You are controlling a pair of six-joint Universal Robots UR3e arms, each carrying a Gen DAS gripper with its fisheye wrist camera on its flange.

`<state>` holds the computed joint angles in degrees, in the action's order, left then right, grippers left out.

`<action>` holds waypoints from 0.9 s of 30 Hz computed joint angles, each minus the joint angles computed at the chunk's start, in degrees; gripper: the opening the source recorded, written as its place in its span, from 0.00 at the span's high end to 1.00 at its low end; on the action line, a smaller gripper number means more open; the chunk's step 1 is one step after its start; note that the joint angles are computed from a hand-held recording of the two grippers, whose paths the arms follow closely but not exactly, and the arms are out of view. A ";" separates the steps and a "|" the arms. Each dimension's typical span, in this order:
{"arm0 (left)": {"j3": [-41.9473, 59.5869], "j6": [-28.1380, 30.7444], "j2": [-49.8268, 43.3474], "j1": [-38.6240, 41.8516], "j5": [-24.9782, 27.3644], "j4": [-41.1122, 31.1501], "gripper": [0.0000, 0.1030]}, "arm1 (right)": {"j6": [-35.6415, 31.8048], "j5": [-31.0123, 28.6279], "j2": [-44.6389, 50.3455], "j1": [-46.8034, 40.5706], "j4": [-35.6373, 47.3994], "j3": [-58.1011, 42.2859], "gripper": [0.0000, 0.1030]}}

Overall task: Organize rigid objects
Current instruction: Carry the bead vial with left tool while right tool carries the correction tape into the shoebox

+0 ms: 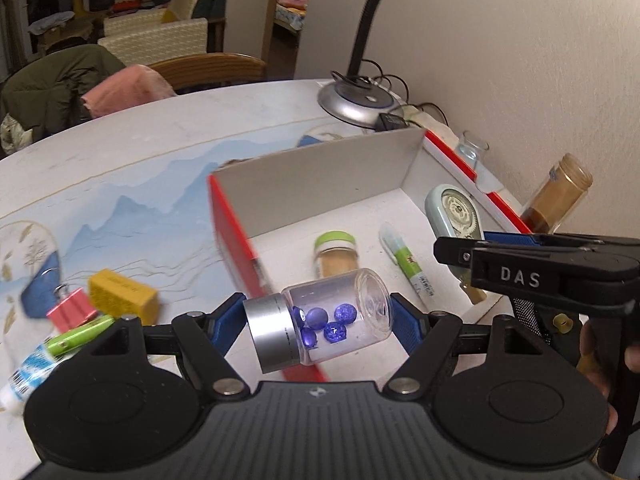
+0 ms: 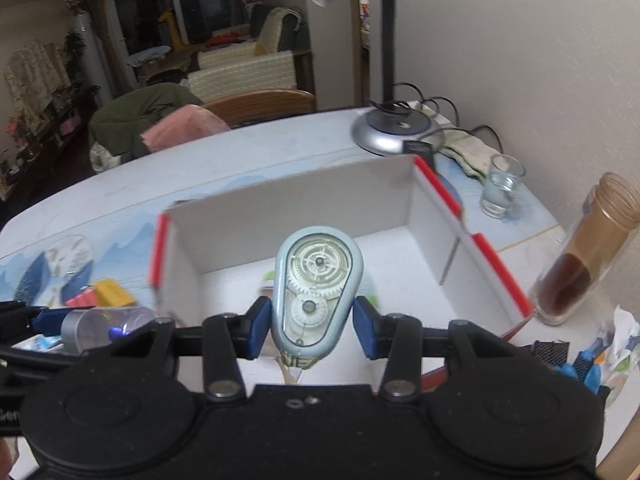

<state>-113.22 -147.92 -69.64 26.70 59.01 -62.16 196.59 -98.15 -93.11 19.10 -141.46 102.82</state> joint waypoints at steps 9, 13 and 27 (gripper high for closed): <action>4.67 -9.44 -12.45 -14.73 8.35 12.27 0.26 | -5.22 3.30 2.65 -8.20 -1.41 0.75 0.58; 7.32 -10.94 -17.72 -18.42 10.20 13.55 0.26 | -8.47 7.49 4.02 -11.62 -1.04 0.51 0.58; 18.12 -14.46 -32.41 -27.04 15.95 13.50 0.26 | -15.85 13.61 11.35 -16.04 4.22 -5.33 0.58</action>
